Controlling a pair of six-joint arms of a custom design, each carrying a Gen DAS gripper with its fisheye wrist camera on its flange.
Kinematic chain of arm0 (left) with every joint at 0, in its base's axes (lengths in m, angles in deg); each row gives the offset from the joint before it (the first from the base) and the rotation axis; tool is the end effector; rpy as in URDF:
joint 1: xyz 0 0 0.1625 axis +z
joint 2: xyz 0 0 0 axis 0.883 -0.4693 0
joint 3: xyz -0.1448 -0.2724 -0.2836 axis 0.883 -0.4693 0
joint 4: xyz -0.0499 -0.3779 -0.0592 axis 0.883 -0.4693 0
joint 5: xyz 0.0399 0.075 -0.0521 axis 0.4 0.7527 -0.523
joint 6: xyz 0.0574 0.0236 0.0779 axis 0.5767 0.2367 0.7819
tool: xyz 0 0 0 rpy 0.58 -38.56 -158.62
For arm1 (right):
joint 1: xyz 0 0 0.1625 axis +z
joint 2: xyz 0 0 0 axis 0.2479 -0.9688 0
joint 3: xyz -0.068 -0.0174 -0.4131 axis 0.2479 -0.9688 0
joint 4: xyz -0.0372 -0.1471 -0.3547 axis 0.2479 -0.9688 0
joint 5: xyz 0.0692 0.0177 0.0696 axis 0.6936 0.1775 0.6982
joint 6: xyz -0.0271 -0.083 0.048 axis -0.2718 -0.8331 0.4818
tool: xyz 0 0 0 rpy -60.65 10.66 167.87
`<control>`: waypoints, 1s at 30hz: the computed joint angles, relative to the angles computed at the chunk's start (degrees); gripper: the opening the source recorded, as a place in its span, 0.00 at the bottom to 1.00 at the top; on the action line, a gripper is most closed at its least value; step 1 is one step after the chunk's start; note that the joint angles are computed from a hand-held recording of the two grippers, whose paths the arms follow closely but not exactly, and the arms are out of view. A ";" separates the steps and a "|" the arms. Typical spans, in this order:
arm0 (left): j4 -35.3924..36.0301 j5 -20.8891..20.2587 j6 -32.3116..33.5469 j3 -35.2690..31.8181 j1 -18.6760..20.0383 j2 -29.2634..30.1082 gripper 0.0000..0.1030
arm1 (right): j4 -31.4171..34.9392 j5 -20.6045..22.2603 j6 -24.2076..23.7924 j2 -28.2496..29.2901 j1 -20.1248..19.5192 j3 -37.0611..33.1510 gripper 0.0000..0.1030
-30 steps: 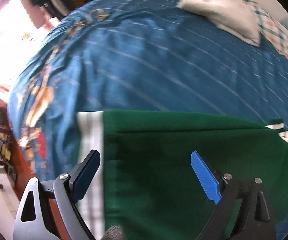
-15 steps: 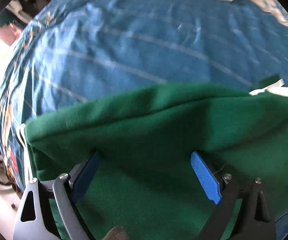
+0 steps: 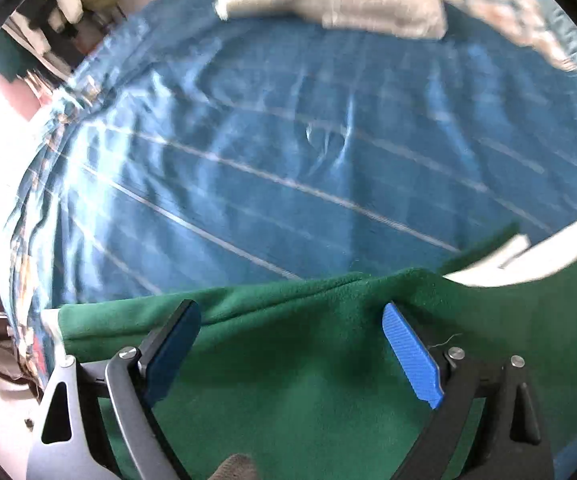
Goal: Fold large clothes
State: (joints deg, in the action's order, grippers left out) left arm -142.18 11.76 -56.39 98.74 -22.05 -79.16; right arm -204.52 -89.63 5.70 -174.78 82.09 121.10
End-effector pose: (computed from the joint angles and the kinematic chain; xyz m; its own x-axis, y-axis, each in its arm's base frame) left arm -0.4197 -0.6005 0.1200 -0.3331 0.7867 -0.5198 0.6890 0.5794 0.4354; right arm 0.1135 -0.4104 0.4228 -0.5236 0.8404 -0.1400 0.5872 0.2369 -0.7740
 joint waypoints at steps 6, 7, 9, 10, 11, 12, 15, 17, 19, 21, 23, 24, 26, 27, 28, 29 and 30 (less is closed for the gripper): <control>-1.47 0.11 -0.09 -0.58 2.00 2.34 1.00 | -2.22 8.57 -3.18 9.09 -9.00 -2.18 0.37; -1.74 -0.18 -0.09 -0.61 2.16 2.33 1.00 | -2.24 8.89 -2.06 9.91 -11.06 -2.05 0.36; -1.52 -0.88 -0.34 -1.15 2.44 2.23 1.00 | -5.68 11.07 -0.62 9.65 -13.49 -0.53 0.36; -0.98 -0.87 -0.62 -1.48 2.37 2.25 1.00 | -4.62 11.86 0.83 9.16 -13.74 -1.09 0.37; -0.20 -0.79 -1.28 -2.09 2.30 1.96 1.00 | -3.39 12.42 1.60 8.92 -13.60 -1.86 0.37; 0.15 -1.16 -1.85 -3.05 2.37 1.75 1.00 | -2.71 12.79 1.99 7.74 -12.98 -1.90 0.37; 3.11 -5.06 -6.31 -4.45 2.63 -3.13 1.00 | -3.82 12.58 2.59 4.21 -9.47 0.13 0.54; 7.57 -7.29 -11.53 -4.80 3.29 -7.27 1.00 | -2.63 11.17 4.83 2.25 -6.32 1.88 0.58; 12.80 -8.16 -18.49 -4.63 4.40 -11.57 1.00 | -0.32 11.06 7.76 1.46 -2.72 2.93 0.58; 18.81 -7.67 -27.53 -3.54 5.99 -16.13 0.99 | 1.02 11.20 10.19 1.59 0.10 4.26 0.58; 21.89 -8.60 -36.42 -1.85 8.25 -20.11 0.99 | 2.84 12.06 12.36 2.33 2.08 4.94 0.58; 21.62 -9.62 -39.74 -0.31 9.49 -22.05 0.97 | 2.52 12.82 12.63 2.63 2.63 5.72 0.58; 19.06 -12.42 -44.81 2.88 13.05 -25.17 0.97 | 1.62 14.95 12.97 4.11 3.23 6.49 0.59; 16.65 -13.16 -46.25 4.77 14.46 -26.38 0.97 | 0.63 16.25 13.59 5.08 2.96 6.84 0.58; 13.40 -13.89 -46.60 6.65 15.52 -27.48 0.97 | -1.70 17.82 13.53 6.01 2.42 7.57 0.58; 10.14 -13.78 -46.89 8.51 16.35 -28.34 0.97 | -3.19 18.90 13.35 6.52 2.02 8.19 0.58; 6.00 -13.08 -46.72 10.60 16.92 -29.20 0.97 | -3.84 19.57 13.15 7.28 1.68 8.20 0.58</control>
